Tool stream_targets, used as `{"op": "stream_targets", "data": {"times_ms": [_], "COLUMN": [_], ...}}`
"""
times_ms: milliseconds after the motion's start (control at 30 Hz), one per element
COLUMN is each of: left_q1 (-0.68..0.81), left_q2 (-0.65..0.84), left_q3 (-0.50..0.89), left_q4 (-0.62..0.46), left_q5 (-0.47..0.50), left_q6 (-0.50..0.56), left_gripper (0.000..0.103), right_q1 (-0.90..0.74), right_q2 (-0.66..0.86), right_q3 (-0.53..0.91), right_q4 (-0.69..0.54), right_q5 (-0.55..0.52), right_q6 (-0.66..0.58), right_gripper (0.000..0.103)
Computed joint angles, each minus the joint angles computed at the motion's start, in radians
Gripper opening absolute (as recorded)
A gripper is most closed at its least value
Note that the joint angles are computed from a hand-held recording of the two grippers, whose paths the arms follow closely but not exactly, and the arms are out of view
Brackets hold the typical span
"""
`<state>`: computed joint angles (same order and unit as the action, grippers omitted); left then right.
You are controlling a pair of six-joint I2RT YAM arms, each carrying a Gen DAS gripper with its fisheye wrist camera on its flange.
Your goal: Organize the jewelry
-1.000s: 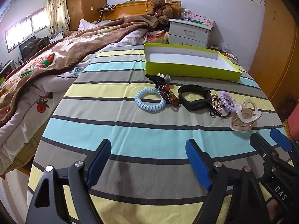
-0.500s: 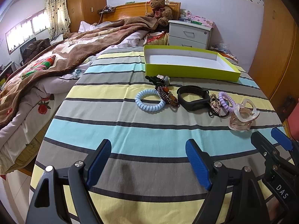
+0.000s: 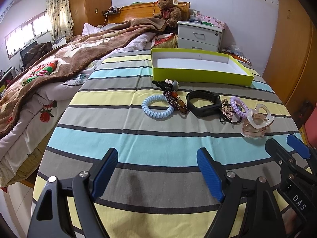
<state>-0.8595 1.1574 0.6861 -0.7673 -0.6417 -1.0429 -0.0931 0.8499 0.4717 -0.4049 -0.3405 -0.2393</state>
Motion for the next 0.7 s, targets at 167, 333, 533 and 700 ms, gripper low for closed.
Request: {"op": "stream_targets", "data": {"times_ms": [167,333,533,700], "left_q1": [-0.004,0.009,0.045,0.147], "left_q2": [-0.004,0.0,-0.006,-0.073], "left_q3": [-0.001,0.0,-0.006,-0.053], "left_q4": [-0.006,0.003,0.029,0.125], "left_q5": [-0.005,0.004,0.025,0.105], "left_q6": [-0.004,0.011,0.058,0.185], "left_gripper": [0.083,0.083,0.083,0.083], "right_q1": [0.003,0.0,-0.01,-0.005], "right_q2": [0.005,0.03,0.092,0.199], "right_q3": [0.002,0.013,0.041,0.093], "right_q4": [-0.002,0.007,0.025,0.057], "right_q5": [0.002,0.004,-0.008,-0.011], "right_q6": [0.001,0.003,0.02,0.068], "right_gripper": [0.073,0.073,0.073,0.073]}}
